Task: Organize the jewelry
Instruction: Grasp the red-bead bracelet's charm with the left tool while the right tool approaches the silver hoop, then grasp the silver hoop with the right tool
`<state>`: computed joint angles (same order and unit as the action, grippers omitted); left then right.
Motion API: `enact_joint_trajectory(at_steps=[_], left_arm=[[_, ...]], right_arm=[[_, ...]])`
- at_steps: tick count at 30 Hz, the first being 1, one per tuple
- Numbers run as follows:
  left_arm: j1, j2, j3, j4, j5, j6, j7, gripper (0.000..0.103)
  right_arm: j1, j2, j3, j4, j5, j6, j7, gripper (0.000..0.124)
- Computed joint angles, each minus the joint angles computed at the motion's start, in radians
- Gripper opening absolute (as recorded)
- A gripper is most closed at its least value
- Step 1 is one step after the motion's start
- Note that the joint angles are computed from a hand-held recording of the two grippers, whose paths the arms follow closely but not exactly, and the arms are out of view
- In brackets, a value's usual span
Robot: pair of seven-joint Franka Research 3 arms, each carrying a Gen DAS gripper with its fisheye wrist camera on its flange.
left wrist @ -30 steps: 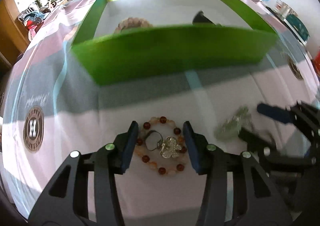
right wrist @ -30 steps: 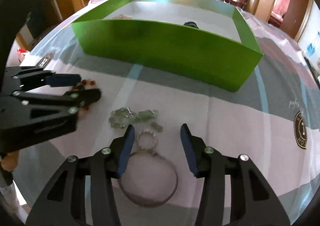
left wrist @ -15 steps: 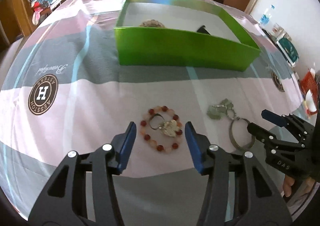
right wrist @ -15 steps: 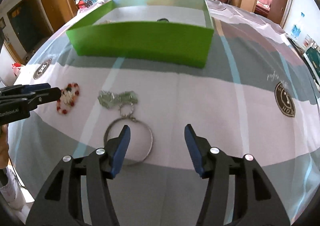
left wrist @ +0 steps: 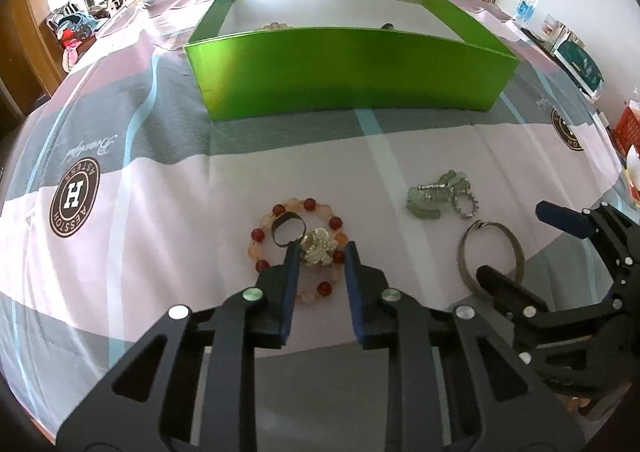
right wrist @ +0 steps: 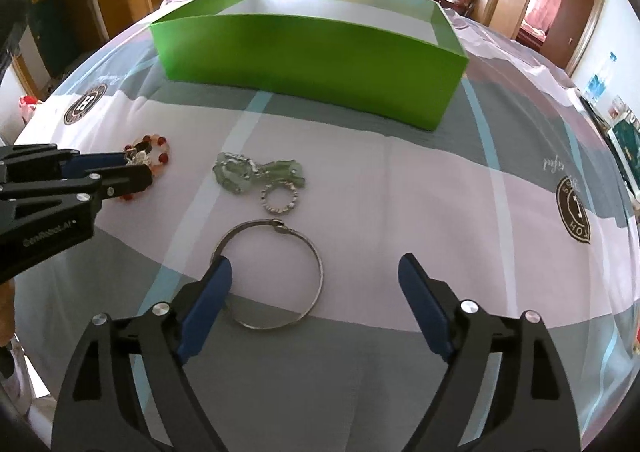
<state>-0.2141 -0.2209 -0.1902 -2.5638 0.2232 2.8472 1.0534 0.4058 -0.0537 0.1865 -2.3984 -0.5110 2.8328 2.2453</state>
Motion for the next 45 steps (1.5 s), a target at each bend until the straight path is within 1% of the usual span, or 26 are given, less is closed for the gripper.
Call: enact_joint_trajectory(at_steps=[5, 7, 9, 13, 16, 18, 19, 22, 23, 27, 29, 31, 33, 36, 38, 39, 41, 42, 43, 44, 45], left_arm=[[-0.001, -0.032, 0.009, -0.027, -0.009, 0.001, 0.006, 0.020], [0.005, -0.037, 0.005, -0.031, 0.000, 0.002, 0.000, 0.022], [0.011, -0.034, 0.000, -0.027, 0.012, -0.001, -0.010, 0.030], [0.018, -0.019, -0.010, -0.014, 0.036, -0.001, -0.031, 0.032], [0.019, -0.004, -0.013, -0.002, 0.047, 0.000, -0.043, 0.032], [0.002, 0.003, 0.001, -0.001, 0.020, 0.003, -0.020, 0.026], [-0.001, 0.006, 0.003, -0.001, 0.013, 0.003, -0.013, 0.024], [0.011, -0.002, -0.010, -0.004, 0.040, 0.003, -0.030, 0.021], [0.010, -0.006, -0.008, -0.006, 0.039, 0.004, -0.029, 0.018], [0.007, -0.015, 0.000, -0.014, 0.028, 0.006, -0.024, 0.018], [0.001, -0.017, 0.006, -0.017, 0.015, 0.010, -0.014, 0.018], [0.010, -0.015, -0.002, -0.014, 0.025, 0.006, -0.027, 0.020], [0.011, -0.012, -0.002, -0.012, 0.026, 0.003, -0.030, 0.027], [0.005, -0.001, 0.001, -0.006, 0.018, 0.004, -0.018, 0.027], [0.005, 0.007, 0.000, -0.001, 0.019, 0.003, -0.016, 0.027], [0.001, 0.012, 0.003, 0.002, 0.011, 0.002, -0.010, 0.027], [0.003, 0.013, 0.001, 0.002, 0.011, 0.005, -0.010, 0.027], [0.004, 0.012, 0.001, 0.001, 0.012, 0.005, -0.010, 0.026], [0.008, 0.010, -0.002, 0.001, 0.018, 0.005, -0.016, 0.024], [0.012, 0.008, -0.005, -0.001, 0.025, 0.006, -0.022, 0.021], [0.011, 0.003, -0.005, -0.003, 0.026, 0.006, -0.022, 0.020]], right_arm=[[0.014, 0.017, 0.001, 0.010, 0.016, 0.004, -0.015, 0.085], [0.019, 0.021, -0.001, 0.011, 0.023, 0.011, -0.020, 0.086], [0.023, 0.023, -0.003, 0.013, 0.026, 0.011, -0.022, 0.086], [0.029, 0.019, -0.004, 0.010, 0.028, 0.015, -0.024, 0.086], [0.032, 0.022, -0.002, 0.012, 0.026, 0.013, -0.026, 0.086], [0.035, 0.021, -0.002, 0.014, 0.032, 0.012, -0.029, 0.086], [0.035, 0.019, -0.003, 0.011, 0.037, 0.016, -0.034, 0.086], [0.035, 0.005, 0.000, -0.001, 0.053, 0.030, -0.050, 0.086], [0.034, 0.003, 0.002, -0.003, 0.057, 0.034, -0.054, 0.086], [0.044, -0.004, 0.004, -0.016, 0.168, 0.065, -0.148, 0.086], [0.046, -0.004, 0.008, -0.019, 0.198, 0.070, -0.180, 0.089], [0.046, 0.002, 0.014, -0.015, 0.199, 0.063, -0.188, 0.091], [0.045, 0.012, 0.018, -0.007, 0.182, 0.046, -0.176, 0.091], [0.047, 0.029, 0.015, 0.006, 0.136, 0.028, -0.133, 0.091], [0.052, 0.034, 0.008, 0.006, 0.132, 0.040, -0.125, 0.091], [0.055, 0.035, 0.005, 0.006, 0.132, 0.046, -0.128, 0.090], [0.057, 0.033, 0.001, -0.002, 0.132, 0.065, -0.136, 0.085], [0.059, 0.030, 0.001, -0.007, 0.133, 0.077, -0.142, 0.077], [0.060, 0.029, 0.001, -0.008, 0.133, 0.082, -0.145, 0.066], [0.060, 0.025, 0.001, -0.011, 0.139, 0.086, -0.154, 0.061], [0.059, 0.024, 0.003, -0.008, 0.129, 0.081, -0.147, 0.059]])
